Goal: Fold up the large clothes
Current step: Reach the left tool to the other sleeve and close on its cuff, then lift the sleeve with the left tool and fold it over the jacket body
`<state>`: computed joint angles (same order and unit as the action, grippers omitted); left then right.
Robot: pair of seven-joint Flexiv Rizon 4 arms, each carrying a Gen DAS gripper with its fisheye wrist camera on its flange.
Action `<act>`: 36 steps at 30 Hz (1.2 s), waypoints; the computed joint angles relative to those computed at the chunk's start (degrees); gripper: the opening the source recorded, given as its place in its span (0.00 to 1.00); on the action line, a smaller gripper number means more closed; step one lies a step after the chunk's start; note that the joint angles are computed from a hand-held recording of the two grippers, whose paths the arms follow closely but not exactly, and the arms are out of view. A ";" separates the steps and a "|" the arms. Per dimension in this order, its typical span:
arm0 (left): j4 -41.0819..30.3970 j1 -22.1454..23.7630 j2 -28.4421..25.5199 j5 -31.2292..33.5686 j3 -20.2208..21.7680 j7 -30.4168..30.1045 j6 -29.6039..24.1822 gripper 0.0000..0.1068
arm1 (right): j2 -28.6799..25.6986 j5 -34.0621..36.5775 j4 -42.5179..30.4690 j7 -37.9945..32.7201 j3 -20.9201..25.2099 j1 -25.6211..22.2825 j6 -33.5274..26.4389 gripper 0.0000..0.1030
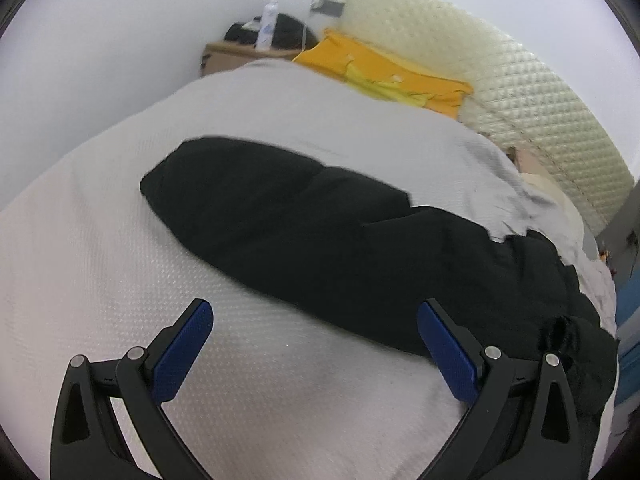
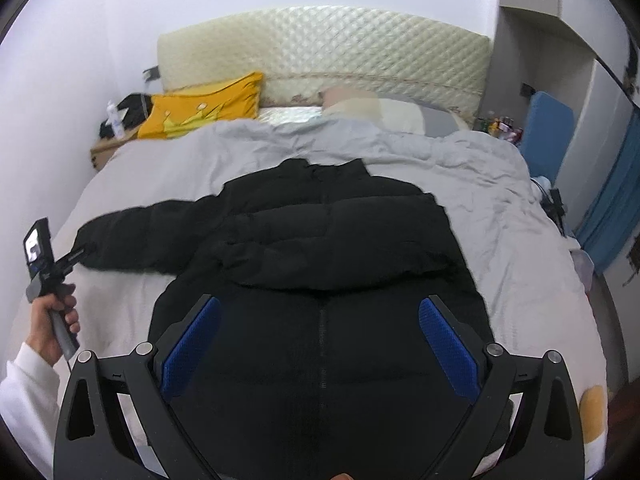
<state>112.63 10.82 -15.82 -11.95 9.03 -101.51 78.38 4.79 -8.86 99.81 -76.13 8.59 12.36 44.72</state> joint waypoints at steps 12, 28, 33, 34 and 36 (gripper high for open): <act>-0.25 14.60 -9.28 -23.69 -15.53 14.65 8.26 0.94 | -2.95 2.55 0.72 -0.49 1.29 2.64 -3.02 0.96; -11.98 22.50 -23.85 -22.73 -21.12 7.90 19.81 0.73 | -8.68 -1.54 10.82 0.40 -2.00 -2.67 18.26 0.97; -14.61 19.90 -24.24 -18.88 -16.86 5.24 19.50 0.34 | -9.21 2.71 11.79 -3.91 -2.08 -4.57 24.16 0.96; -15.43 17.73 -23.90 -18.14 -13.76 4.74 18.20 0.26 | -9.19 4.23 11.74 -5.55 -1.98 -4.99 24.94 0.96; -15.97 13.28 -22.58 -16.85 -7.78 3.46 15.66 0.20 | -9.13 5.95 11.57 -7.28 -1.99 -5.50 25.70 0.97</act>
<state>96.66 24.10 -38.39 -28.80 1.25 -98.05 94.04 -4.34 -2.91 111.38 -83.40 6.60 6.86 70.43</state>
